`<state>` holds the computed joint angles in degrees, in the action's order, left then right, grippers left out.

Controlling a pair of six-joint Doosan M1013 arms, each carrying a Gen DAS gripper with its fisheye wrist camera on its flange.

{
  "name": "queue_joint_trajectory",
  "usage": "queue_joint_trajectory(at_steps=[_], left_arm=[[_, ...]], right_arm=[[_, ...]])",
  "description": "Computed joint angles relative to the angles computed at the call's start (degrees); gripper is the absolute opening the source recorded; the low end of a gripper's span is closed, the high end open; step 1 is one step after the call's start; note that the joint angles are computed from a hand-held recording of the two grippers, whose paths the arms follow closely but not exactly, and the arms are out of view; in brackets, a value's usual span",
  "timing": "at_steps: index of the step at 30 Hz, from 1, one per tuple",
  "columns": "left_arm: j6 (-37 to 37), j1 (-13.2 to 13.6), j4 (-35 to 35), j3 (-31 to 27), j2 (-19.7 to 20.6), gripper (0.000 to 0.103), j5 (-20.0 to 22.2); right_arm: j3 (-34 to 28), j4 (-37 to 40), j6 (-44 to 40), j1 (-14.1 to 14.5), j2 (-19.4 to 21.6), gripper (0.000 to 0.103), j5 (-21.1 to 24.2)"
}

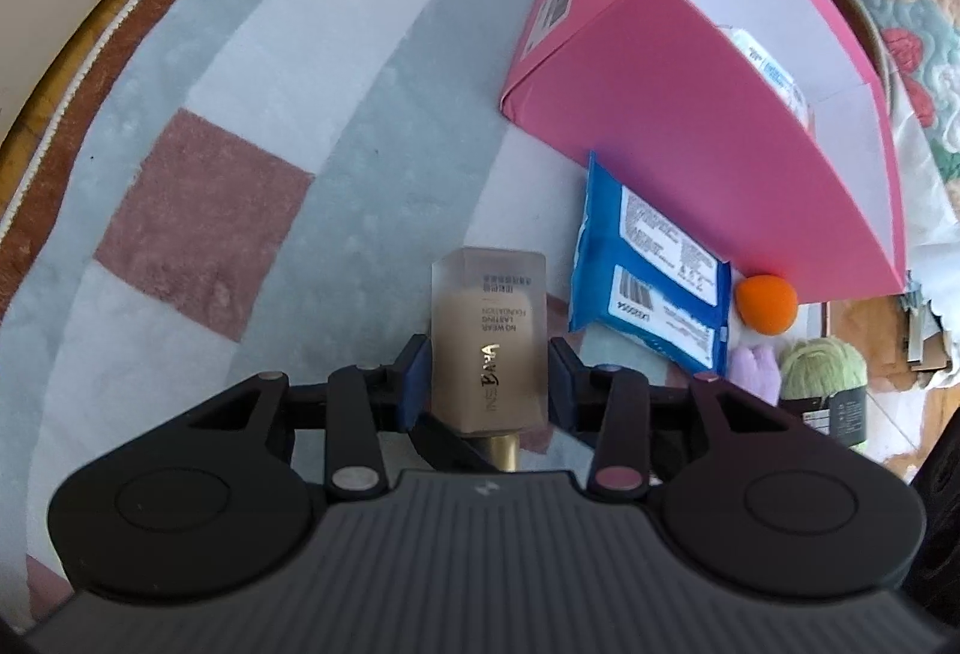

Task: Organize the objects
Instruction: 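Close the left tool on the foundation bottle cap and lift it, then carry the foundation bottle with the left tool over the pink box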

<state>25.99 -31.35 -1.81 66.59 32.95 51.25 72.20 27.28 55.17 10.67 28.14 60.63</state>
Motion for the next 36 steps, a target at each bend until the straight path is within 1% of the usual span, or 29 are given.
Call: queue_joint_trajectory(at_steps=[3,7,8,11,14,18,22,25,27,28,30,34,36], left_arm=[[0.3,-0.2,0.9,-0.2,0.1,0.04,0.2],[0.6,-0.3,-0.1,1.3,-1.0,0.04,-1.6],[0.4,-0.6,0.5,1.2,-1.2,0.04,-1.4],[-0.7,-2.1,4.9,1.3,-2.0,0.04,-1.5],[-4.1,-3.9,10.9,2.2,-3.4,0.041,-2.6],[-7.6,-6.0,17.1,3.3,-5.2,0.041,-4.8],[-10.2,-7.1,21.4,2.7,-6.0,0.041,-6.5],[-9.1,-7.4,23.5,0.5,-5.8,0.042,-6.6],[-7.1,-7.3,24.2,-1.8,-5.2,0.042,-6.5],[-5.8,-7.2,24.1,-3.2,-4.7,0.042,-6.2],[-2.5,-6.6,22.7,-6.6,-3.3,0.042,-5.6],[4.8,-4.9,18.1,-15.4,1.2,0.042,-3.4],[8.4,-3.7,14.2,-20.8,4.3,0.042,-1.5]], right_arm=[[0.2,-0.3,0.5,0.1,-0.2,0.046,-0.5],[3.3,-0.1,-2.1,0.0,-2.4,0.046,-3.7],[3.9,0.2,-2.7,-0.1,-2.9,0.046,-4.2],[5.1,2.4,-3.8,-0.8,-4.4,0.046,-4.6],[6.0,4.9,-5.5,-1.8,-5.8,0.046,-4.4],[8.1,7.8,-9.4,-3.0,-8.6,0.046,-6.3],[9.8,11.6,-13.8,-4.3,-10.9,0.046,-9.2],[9.7,14.7,-16.7,-5.3,-11.8,0.046,-10.9],[8.8,16.3,-18.3,-6.1,-11.7,0.046,-12.1],[8.2,17.0,-19.3,-7.1,-11.6,0.046,-12.2],[7.0,17.0,-18.8,-7.5,-11.3,0.046,-13.6],[0.8,14.5,-14.5,-7.6,-7.9,0.046,-14.3],[-3.4,11.8,-11.2,-7.7,-4.8,0.046,-13.9]])
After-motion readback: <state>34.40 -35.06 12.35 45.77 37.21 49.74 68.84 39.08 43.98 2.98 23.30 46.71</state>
